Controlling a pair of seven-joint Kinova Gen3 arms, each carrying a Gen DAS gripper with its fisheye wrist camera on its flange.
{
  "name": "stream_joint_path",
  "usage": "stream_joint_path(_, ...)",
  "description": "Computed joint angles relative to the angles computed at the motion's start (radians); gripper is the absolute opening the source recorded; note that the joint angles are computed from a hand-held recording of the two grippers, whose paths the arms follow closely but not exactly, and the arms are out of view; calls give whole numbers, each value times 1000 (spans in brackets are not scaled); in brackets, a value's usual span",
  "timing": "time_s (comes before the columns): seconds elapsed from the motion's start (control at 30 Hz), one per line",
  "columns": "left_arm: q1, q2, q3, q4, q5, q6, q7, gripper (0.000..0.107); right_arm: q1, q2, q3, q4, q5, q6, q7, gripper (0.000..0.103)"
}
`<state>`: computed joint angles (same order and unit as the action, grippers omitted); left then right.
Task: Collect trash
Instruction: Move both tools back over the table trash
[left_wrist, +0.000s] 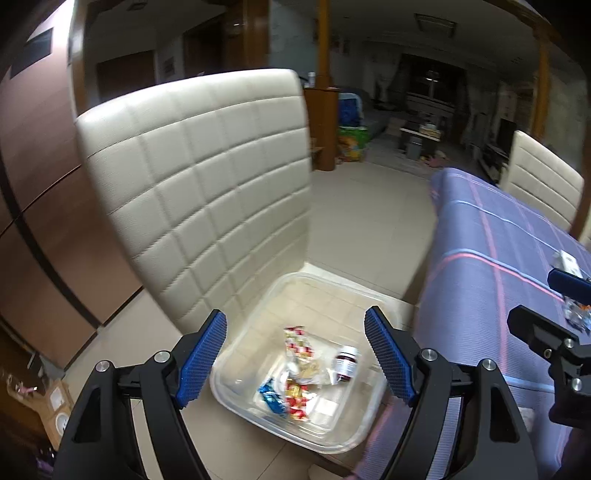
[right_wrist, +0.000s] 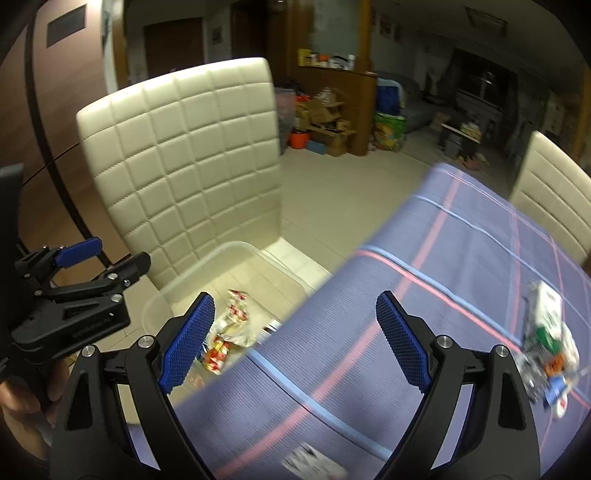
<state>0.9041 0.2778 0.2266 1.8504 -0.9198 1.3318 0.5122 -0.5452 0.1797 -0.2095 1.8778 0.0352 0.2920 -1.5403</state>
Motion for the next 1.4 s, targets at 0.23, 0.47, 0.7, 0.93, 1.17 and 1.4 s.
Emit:
stream_joint_path(0.23,90,83,-51,-162,-25,-35,-140,75,172,-90,12,106,-146,-18,101,88)
stream_joint_path(0.47,261,196,-315,-399,128,-200,-404,75,359,-140,91,185,-350,-26,315,92)
stream_joint_path(0.7,118,386,-119,-723,142,-187,-623,76,468,-108,184,196,-263,-49,359,95)
stream_joint_path(0.93,34,577,74,-1047,62,-80,-800,76,680,-27,100,125,-456,0,627,95)
stream_joint_path(1.17,42,747,98,-1371,67,47,-967,76,751,37,58,51,-537,40,746,96)
stream_joint_path(1.4,65,856,-149,-1622,349,127,-1089,75,760,82,34,-10,-574,98,815,99)
